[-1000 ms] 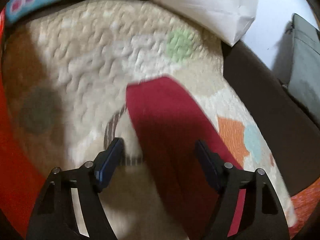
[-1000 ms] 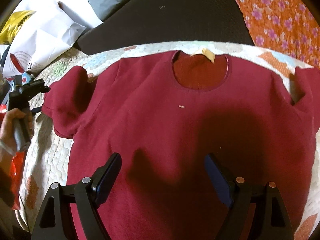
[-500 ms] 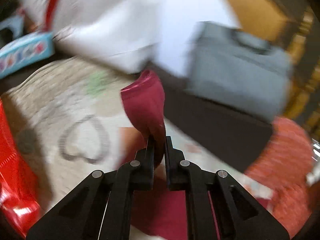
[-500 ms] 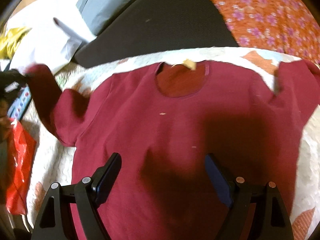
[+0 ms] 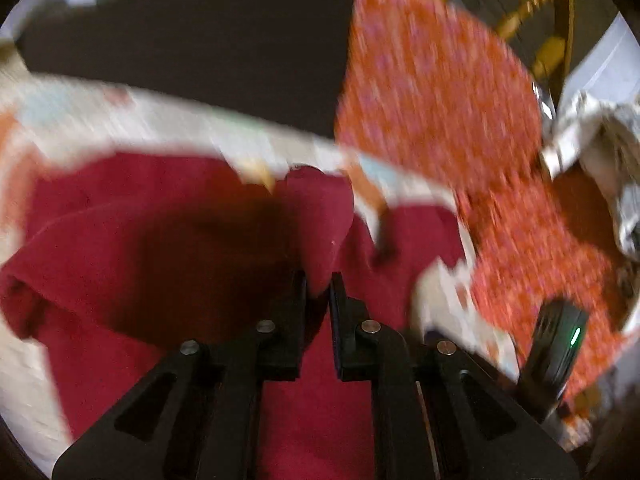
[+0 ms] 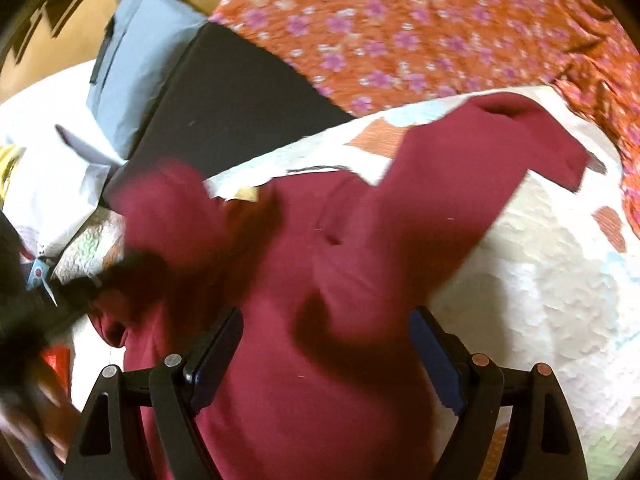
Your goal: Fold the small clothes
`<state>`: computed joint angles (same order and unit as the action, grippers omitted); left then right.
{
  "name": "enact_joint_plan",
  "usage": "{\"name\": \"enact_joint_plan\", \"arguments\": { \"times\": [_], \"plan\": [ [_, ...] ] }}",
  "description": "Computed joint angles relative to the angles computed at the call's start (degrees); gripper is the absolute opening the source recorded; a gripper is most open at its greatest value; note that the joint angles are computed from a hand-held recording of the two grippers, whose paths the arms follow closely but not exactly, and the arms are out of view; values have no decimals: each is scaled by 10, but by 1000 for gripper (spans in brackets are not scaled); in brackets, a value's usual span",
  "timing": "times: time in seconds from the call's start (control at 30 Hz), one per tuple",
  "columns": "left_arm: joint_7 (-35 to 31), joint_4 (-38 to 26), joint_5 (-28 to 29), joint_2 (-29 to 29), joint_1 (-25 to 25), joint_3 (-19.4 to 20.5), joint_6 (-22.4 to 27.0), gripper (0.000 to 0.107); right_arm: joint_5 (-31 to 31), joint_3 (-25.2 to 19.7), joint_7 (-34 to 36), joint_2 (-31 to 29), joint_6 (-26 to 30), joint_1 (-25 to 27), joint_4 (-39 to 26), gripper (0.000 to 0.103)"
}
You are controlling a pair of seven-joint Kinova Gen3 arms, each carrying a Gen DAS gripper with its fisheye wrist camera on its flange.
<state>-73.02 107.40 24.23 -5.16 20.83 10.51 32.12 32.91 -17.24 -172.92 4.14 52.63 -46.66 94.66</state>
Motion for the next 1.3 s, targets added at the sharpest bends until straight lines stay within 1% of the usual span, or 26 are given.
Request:
{"name": "enact_joint_plan", "arguments": {
  "times": [0.03,0.1,0.13,0.17,0.2,0.23,0.27,0.33,0.4,0.43,0.47,0.5,0.53,0.57,0.6,0.63,0.7,0.8,0.87,0.9,0.93,1.0,1.17,1.23,1.27,1.3],
  "plan": [
    [-5,-2,9,4,0,8,7,8,-3,1,0,-4,-2,2,4,83],
    [-6,-17,-1,-8,-31,39,46,21,-7,2,3,-11,-13,9,13,83],
    [6,-25,-20,-22,-58,65,69,32,-8,2,3,-12,-20,13,16,83],
    [17,-32,-43,-46,-84,90,92,38,-9,2,3,-13,-31,17,19,83],
    [30,-36,-67,-67,-111,114,114,40,-11,3,6,-11,-38,20,19,83],
    [43,-35,-90,-90,-137,134,134,45,-15,4,14,-10,-47,25,21,83],
    [55,-33,-113,-117,-164,152,154,54,-17,5,26,-3,-53,28,18,83],
    [88,-14,-160,-158,-217,188,180,63,-22,5,52,15,-43,31,4,83],
    [129,9,-206,-178,-260,214,192,63,-42,17,93,46,-8,20,-28,83],
    [150,19,-230,-176,-266,218,195,63,-51,11,107,56,0,27,-36,82],
    [173,29,-253,-168,-261,215,198,63,-53,-6,120,65,-1,43,-40,67],
    [192,37,-272,-154,-246,201,201,63,-46,-14,124,67,-4,47,-40,46],
    [215,43,-293,-139,-221,178,205,63,-30,-16,122,70,2,41,-44,38],
    [238,46,-307,-129,-201,162,209,63,-7,-17,129,72,11,30,-52,26],
    [262,50,-314,-121,-179,138,206,63,16,-27,130,71,12,30,-55,8],
    [280,55,-320,-117,-152,112,201,63,40,-31,138,66,3,27,-61,5],
    [320,57,-346,-110,-116,89,199,63,86,-10,143,63,0,-5,-76,5],
    [346,53,-375,-97,-108,107,210,63,156,47,184,70,48,-85,-122,5],
    [354,47,-383,-87,-95,110,217,63,203,86,181,76,72,-132,-128,5],
    [361,45,-391,-85,-89,113,220,63,219,97,166,72,69,-142,-119,5],
    [368,46,-402,-84,-85,115,221,63,225,101,157,71,67,-142,-113,5],
    [386,38,-425,-80,-79,123,230,63,211,84,168,83,85,-110,-117,5],
    [429,37,-467,-92,-70,125,229,63,96,17,226,130,65,23,-113,9],
    [449,43,-484,-107,-74,133,221,63,64,16,205,97,21,46,-81,16],
    [457,45,-492,-112,-78,137,217,63,62,27,182,70,4,42,-61,26],
    [461,47,-496,-116,-81,138,208,63,69,43,162,54,-4,27,-46,30]
  ]
}}
